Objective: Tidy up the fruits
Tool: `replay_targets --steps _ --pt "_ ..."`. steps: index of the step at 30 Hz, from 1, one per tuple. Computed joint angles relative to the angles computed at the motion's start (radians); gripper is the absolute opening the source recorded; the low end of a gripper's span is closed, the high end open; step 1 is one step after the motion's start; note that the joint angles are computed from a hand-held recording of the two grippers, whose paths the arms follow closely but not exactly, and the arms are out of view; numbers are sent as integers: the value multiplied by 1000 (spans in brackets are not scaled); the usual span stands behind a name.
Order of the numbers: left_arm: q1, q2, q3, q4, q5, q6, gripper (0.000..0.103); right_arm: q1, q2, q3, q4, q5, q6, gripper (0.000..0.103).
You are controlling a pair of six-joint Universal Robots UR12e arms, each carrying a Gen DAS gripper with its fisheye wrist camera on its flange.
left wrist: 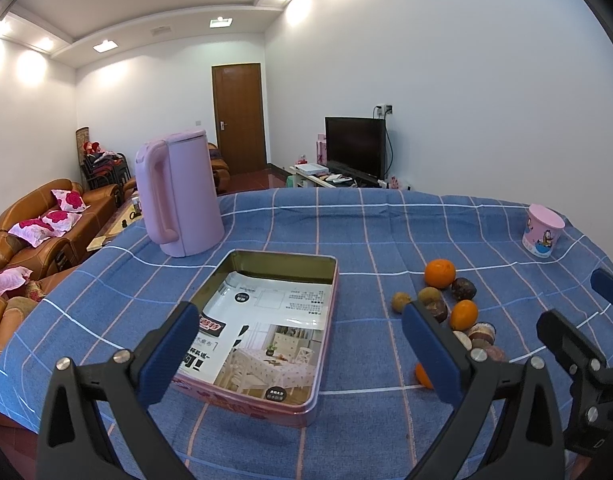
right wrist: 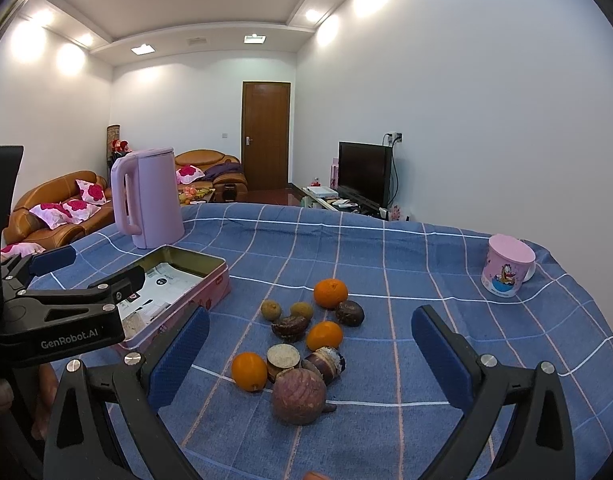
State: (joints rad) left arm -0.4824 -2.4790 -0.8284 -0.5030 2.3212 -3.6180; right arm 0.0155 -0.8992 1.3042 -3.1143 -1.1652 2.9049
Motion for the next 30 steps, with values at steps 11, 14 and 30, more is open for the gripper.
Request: replay_targets --steps 11,14,30 --pt "1 -5 8 -15 -5 -2 103 -1 8 -10 24 -7 -7 102" --pt "2 -9 14 -24 -8 -4 103 2 12 -9 25 -25 -19 102" --pt "5 -58 68 -69 -65 14 103 -11 46 -41 171 -42 -9 102"
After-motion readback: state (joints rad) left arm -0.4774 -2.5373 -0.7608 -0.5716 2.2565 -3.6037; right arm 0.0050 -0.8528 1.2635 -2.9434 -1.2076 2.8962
